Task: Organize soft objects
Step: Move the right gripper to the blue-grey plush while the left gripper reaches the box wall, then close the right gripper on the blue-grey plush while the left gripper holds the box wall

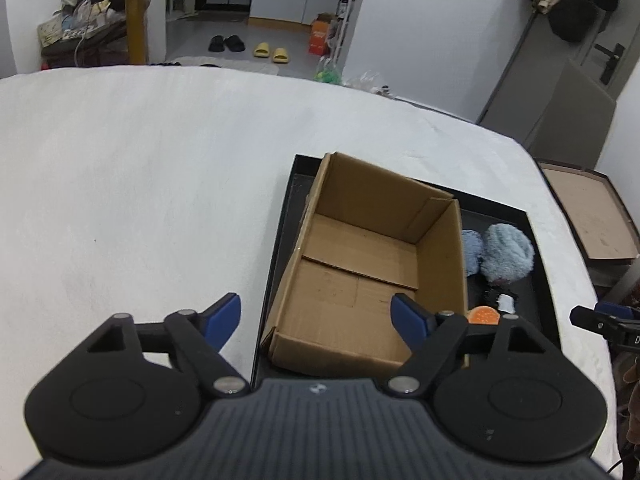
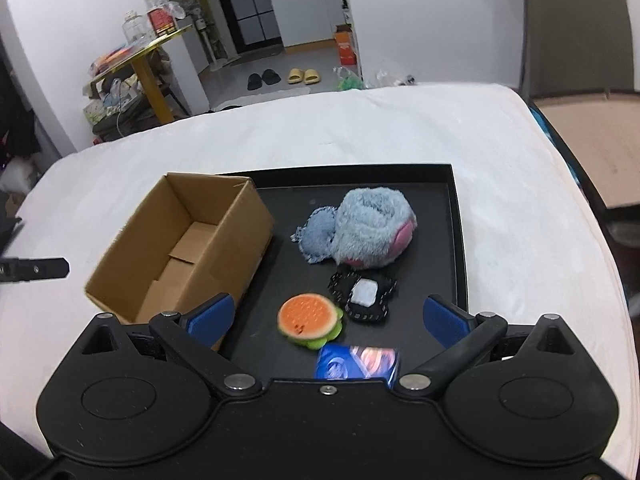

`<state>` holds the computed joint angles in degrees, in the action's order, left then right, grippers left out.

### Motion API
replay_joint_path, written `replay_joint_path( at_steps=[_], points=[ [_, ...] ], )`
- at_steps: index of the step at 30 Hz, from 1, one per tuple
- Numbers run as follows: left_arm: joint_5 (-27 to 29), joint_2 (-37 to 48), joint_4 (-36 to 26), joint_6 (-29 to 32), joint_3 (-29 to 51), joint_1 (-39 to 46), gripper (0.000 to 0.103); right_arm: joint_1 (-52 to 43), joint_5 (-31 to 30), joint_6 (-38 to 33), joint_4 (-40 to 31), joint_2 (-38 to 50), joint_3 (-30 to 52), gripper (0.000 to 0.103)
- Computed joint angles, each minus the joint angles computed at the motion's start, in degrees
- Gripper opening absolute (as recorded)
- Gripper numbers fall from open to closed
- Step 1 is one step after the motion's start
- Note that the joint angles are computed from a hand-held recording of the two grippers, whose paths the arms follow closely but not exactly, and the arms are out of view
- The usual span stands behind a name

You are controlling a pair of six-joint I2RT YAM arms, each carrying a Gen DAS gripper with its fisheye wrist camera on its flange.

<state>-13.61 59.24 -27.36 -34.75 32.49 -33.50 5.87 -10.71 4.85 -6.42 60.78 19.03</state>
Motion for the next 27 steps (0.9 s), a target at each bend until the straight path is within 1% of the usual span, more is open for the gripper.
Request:
replay_joint_path(
  at_steps=[4, 7, 11, 14, 16, 17, 19, 20, 23, 27],
  points=[
    [1.0, 4.5, 3.1, -1.1, -0.6, 1.1, 0.07, -2.0, -1.1, -1.4, 10.1, 8.2, -1.1, 0.101],
    [0.9, 8.2, 5.4, -1.6, -0.5, 1.9, 0.068, -2.5, -1.6, -0.4, 17.0, 15.4, -0.7, 0.101],
    [2.5, 13.0, 8.6, -1.6, -0.1, 3.4, 0.066, -2.2, -2.7, 1.6, 25.8, 23.4, -0.4, 0.102],
    [3.2, 16.2, 10.5, -0.9, 0.9, 4.5, 0.059, -1.7, -1.9, 3.1, 32.2, 30.5, 1.0, 0.102],
    [3.3, 16.9, 11.4, 0.0, 1.1, 5.3, 0.054, -2.4, -3.0, 4.4, 35.2, 34.3, 2.3, 0.102],
    [3.6, 17.4, 11.9, 0.3, 1.3, 5.8, 0.053, -2.7, -3.1, 4.7, 36.4, 35.9, 2.9, 0.102],
    [5.0, 18.9, 12.5, 1.0, 1.8, 6.7, 0.045, -2.3, -1.7, 4.6, 36.9, 38.0, 4.3, 0.102],
    [5.7, 20.0, 12.8, 1.3, 2.2, 7.0, 0.045, -2.4, -1.5, 4.1, 36.8, 38.8, 5.0, 0.102],
    [4.3, 21.8, 12.8, 1.1, 3.0, 6.5, 0.038, -2.4, -0.4, 3.7, 36.0, 41.1, 7.0, 0.102],
    [2.0, 22.7, 12.1, -1.1, 3.3, 5.5, 0.026, -2.2, 0.3, 3.8, 37.0, 43.5, 8.2, 0.102]
  ],
)
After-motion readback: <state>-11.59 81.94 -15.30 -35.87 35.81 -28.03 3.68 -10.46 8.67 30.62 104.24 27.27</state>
